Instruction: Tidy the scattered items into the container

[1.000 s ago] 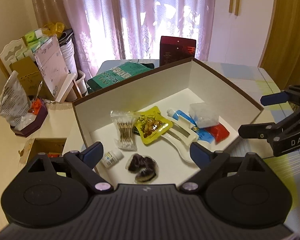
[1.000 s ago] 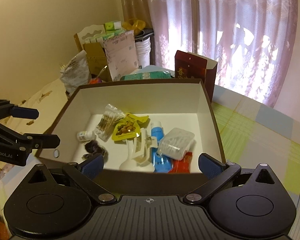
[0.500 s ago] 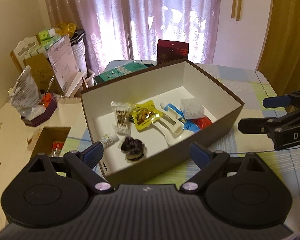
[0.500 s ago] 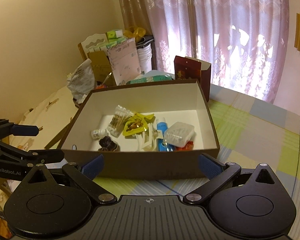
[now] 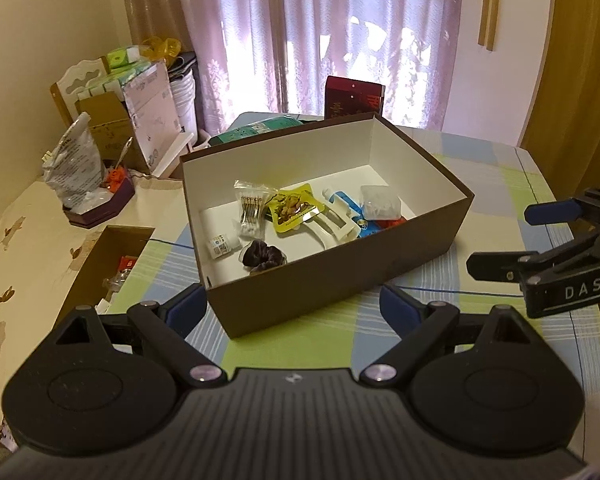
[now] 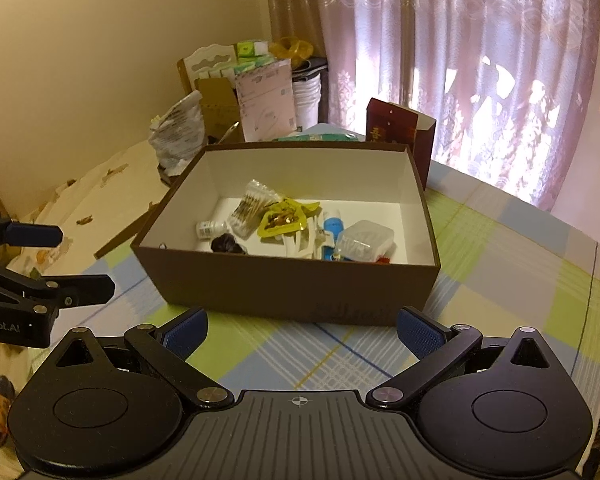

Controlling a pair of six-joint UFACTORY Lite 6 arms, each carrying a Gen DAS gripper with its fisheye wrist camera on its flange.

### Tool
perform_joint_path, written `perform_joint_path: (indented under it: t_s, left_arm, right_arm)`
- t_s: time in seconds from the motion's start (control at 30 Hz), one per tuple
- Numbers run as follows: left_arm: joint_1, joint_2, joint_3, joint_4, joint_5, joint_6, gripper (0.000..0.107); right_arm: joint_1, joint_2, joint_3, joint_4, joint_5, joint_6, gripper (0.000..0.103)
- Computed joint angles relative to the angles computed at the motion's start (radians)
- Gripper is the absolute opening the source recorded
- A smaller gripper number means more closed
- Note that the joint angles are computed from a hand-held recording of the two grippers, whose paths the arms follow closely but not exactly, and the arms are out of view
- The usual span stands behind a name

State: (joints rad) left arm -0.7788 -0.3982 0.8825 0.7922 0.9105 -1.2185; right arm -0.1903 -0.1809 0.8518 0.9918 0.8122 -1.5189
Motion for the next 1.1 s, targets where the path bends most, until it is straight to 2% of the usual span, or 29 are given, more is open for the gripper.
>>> perform_joint_path:
  t_s: [0.3,0.53,0.83,1.1]
  left_arm:
    - [-0.181,-0.008,-0.006,0.039,0.147,-0.148,0.091]
    - [-0.288,0.0,-0.013,0.044,0.226,-0.239,0.091]
    - [-0.392,0.012,-0.018,0.044,0.295,-0.327,0.091]
    - [-0.434,0.027,-0.019,0.04,0.316,-0.365,0.091]
  right_arm:
    - [-0.051,-0.086,-0.073,-0.032,0.023,-0.031,0.103]
    - [-0.086,-0.142,-0.127,-0.047,0.062,-0.062,0.103]
    - [-0.135,-0.197,-0.189,-0.058,0.103,-0.102,0.103]
    - [-0.181,-0.235,-0.223,-0.059,0.131,-0.124,0.103]
